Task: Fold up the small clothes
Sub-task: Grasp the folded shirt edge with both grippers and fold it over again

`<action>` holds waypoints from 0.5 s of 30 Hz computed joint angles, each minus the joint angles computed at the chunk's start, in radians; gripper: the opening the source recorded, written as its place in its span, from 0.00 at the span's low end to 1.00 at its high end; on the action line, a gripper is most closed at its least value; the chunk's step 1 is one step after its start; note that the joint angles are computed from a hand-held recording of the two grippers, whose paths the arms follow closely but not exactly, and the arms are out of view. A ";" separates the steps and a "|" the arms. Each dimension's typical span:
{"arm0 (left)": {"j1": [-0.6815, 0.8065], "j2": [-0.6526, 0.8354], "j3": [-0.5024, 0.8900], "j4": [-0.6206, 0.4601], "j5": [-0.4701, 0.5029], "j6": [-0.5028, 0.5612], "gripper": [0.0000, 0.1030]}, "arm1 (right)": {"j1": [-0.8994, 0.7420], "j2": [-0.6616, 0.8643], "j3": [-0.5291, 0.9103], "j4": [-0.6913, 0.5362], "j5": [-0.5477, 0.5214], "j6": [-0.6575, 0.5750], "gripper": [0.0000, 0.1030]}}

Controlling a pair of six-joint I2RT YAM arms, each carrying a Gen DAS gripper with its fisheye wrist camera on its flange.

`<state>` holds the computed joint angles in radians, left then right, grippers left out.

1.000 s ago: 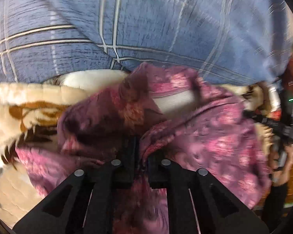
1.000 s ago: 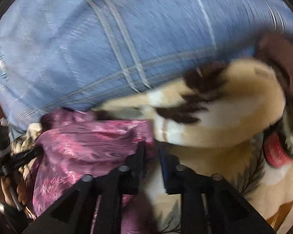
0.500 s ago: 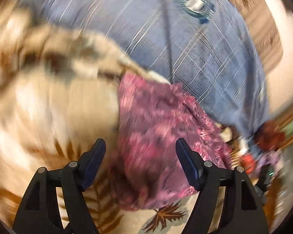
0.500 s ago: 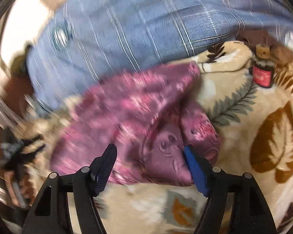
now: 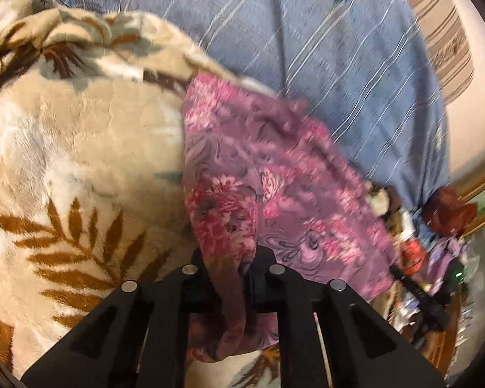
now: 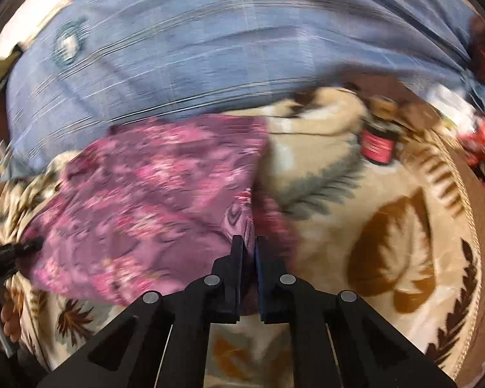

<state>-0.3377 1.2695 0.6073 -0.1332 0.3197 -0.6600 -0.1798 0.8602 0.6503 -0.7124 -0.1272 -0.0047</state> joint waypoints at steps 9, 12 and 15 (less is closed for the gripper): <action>-0.013 0.067 0.038 -0.018 -0.019 0.008 0.17 | -0.115 0.052 0.001 0.037 -0.078 -0.030 0.03; -0.013 0.002 0.022 -0.039 -0.051 -0.002 0.34 | -0.126 0.009 0.023 -0.004 -0.152 -0.069 0.07; -0.042 -0.028 0.042 -0.129 -0.088 0.028 0.40 | -0.131 0.027 0.014 -0.050 -0.197 -0.074 0.24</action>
<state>-0.3793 1.2411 0.6489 -0.2621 0.2312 -0.6319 -0.3106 0.8876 0.6644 -0.7626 -0.3239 -0.0784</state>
